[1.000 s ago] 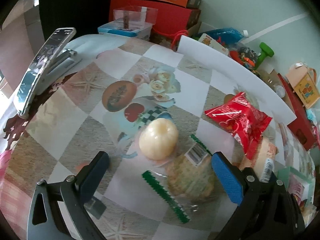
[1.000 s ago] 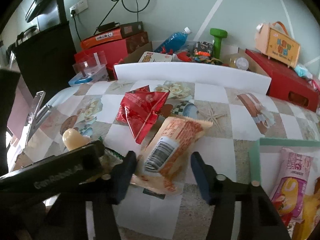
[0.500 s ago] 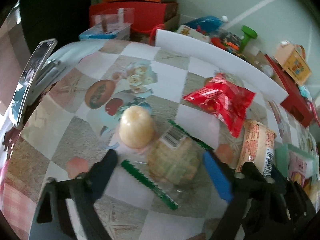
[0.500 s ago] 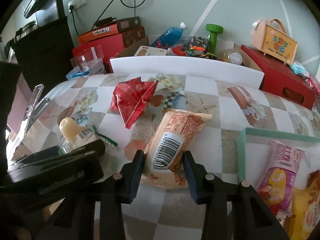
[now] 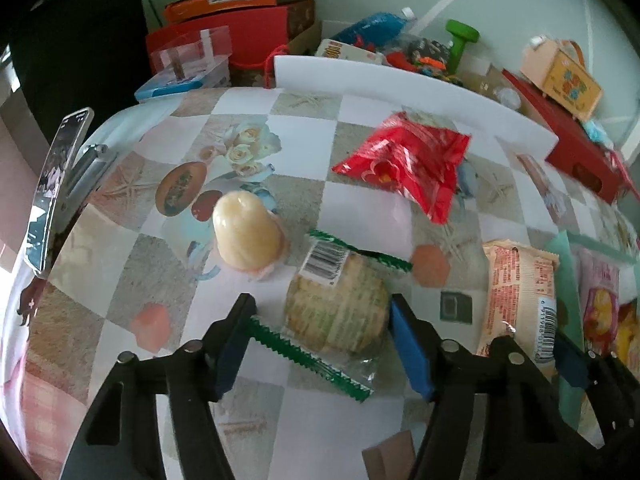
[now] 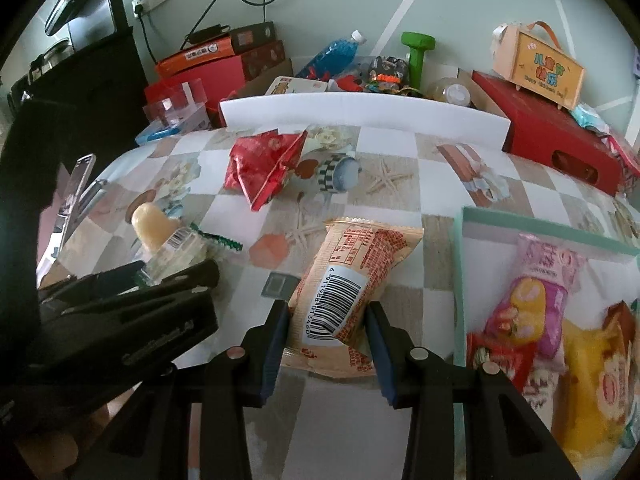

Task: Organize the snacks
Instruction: 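Close left tool on cracker pack while right tool grips orange bread bag, then lift both held snacks and carry them over the white tray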

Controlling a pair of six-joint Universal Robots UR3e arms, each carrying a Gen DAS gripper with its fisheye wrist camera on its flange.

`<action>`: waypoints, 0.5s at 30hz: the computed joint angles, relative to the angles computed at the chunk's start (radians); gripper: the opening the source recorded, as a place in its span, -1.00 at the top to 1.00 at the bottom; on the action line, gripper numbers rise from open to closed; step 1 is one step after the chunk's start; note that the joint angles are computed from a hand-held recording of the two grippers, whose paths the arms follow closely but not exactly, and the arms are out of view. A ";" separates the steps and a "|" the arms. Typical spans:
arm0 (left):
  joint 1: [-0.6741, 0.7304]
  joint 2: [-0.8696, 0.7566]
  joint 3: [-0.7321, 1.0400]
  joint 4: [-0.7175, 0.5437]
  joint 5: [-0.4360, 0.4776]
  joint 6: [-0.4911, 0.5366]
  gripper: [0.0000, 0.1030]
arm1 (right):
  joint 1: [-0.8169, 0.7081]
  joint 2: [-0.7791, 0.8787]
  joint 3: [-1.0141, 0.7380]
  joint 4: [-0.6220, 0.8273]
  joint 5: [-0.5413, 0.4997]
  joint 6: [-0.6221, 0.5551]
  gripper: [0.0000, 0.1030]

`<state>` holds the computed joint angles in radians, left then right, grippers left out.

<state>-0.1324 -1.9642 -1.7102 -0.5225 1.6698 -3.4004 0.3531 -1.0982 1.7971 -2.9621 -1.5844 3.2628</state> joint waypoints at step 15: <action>-0.055 0.172 -0.154 0.022 0.040 -0.070 -0.01 | -0.077 -0.243 0.291 -0.135 0.111 -0.008 0.21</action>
